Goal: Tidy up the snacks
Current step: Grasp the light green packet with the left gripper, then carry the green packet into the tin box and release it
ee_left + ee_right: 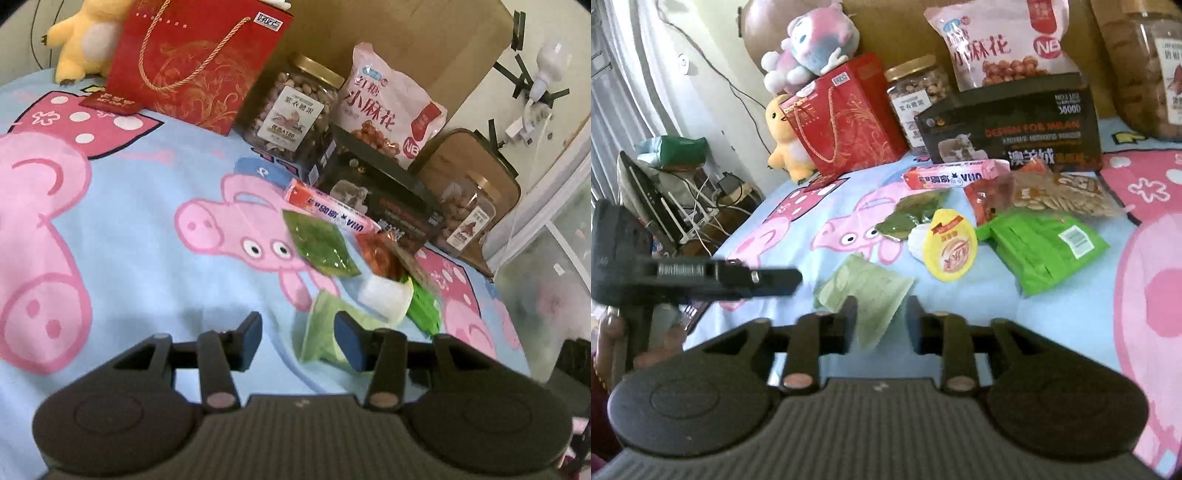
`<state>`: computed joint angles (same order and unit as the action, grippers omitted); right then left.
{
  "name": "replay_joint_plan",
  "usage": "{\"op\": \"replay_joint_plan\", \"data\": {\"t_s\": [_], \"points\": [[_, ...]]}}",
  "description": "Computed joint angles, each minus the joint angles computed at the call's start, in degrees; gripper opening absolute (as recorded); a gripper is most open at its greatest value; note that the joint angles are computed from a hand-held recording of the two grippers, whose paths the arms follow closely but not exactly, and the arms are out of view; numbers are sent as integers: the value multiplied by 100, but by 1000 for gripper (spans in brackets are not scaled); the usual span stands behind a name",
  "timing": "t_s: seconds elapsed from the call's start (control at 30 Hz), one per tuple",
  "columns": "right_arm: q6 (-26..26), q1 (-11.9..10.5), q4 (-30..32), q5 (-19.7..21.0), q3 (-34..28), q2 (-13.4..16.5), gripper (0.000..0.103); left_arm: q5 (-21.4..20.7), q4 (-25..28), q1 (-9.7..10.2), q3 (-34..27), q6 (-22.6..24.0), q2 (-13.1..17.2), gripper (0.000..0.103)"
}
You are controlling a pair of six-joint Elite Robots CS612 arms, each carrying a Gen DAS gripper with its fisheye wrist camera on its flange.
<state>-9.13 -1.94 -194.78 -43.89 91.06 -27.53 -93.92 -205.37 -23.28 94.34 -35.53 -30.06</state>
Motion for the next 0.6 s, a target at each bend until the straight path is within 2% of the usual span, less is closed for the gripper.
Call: {"op": "replay_joint_plan", "data": {"t_s": [0.13, 0.2, 0.3, 0.33, 0.4, 0.43, 0.47, 0.5, 0.6], "points": [[-476, 109, -22, -268, 135, -67, 42, -143, 184, -35, -191, 311, 50, 55], [-672, 179, -56, -444, 139, -64, 43, -148, 341, -67, -295, 527, 93, 55], [-1001, 307, -192, -867, 107, -17, 44, -322, 616, -81, -443, 654, 191, 42], [-1122, 344, -210, -969, 81, 14, 44, -243, 475, -114, -434, 754, 223, 38], [-1164, 368, -529, -985, 20, 133, 44, -373, 461, -112, -432, 817, 216, 32], [-1183, 390, -635, -1081, 7, 155, 38, -428, 496, -102, -423, 760, 192, 32], [-1207, 391, -631, -1064, -4, 155, 30, -410, 525, -102, -403, 731, 163, 31], [-1184, 366, -539, -927, -21, 144, 28, -386, 519, -106, -368, 727, 121, 31], [-990, 305, -701, -653, -44, 146, 27, -186, 287, -164, -241, 918, -34, 30]]}}
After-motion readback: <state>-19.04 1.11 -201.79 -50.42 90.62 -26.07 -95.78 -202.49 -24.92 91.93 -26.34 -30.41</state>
